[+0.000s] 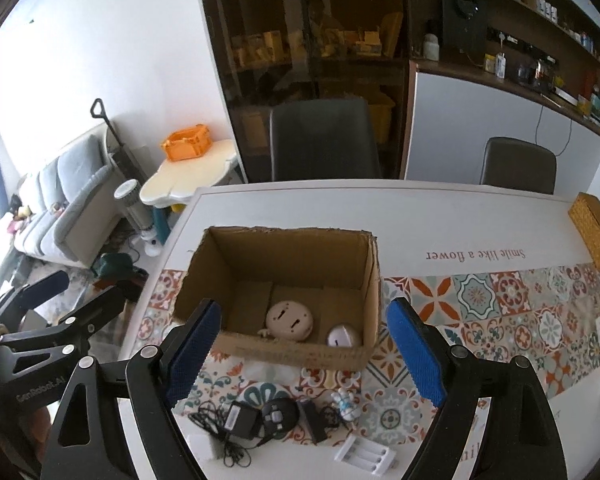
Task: Organize rigid objects
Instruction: 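Withdraw both tools from the box back toward the remaining items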
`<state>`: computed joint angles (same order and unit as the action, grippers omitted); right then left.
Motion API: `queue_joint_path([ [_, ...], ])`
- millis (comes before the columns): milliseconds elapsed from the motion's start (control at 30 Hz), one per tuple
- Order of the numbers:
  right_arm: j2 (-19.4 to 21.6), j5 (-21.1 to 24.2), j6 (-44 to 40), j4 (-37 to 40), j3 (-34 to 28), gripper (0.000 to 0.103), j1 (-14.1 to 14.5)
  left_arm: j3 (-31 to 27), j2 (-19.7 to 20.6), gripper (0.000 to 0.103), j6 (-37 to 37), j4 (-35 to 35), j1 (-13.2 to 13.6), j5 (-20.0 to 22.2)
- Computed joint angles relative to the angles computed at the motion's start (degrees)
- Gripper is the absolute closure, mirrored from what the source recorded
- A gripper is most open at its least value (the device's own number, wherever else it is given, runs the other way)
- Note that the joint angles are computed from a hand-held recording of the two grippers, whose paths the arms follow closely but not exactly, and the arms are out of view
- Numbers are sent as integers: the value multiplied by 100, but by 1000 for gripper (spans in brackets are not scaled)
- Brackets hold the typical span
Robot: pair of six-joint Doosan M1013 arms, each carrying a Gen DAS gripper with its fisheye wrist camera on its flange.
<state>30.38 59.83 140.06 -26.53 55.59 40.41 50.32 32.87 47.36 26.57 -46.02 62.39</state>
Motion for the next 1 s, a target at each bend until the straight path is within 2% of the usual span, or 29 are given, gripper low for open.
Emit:
queue_joint_path([
  [133, -136, -144, 90, -11, 228, 18, 73, 331, -194, 8, -280, 292, -111, -46],
  [433, -354, -416, 337, -423, 723, 18, 294, 877, -438, 8, -648, 382, -257, 11],
  [767, -413, -622, 88, -158, 1012, 18, 366, 1248, -557, 8, -808, -5, -276, 101],
  [1000, -355, -634, -177, 56, 1096, 18, 402, 1430, -543, 8, -998, -207, -275, 323],
])
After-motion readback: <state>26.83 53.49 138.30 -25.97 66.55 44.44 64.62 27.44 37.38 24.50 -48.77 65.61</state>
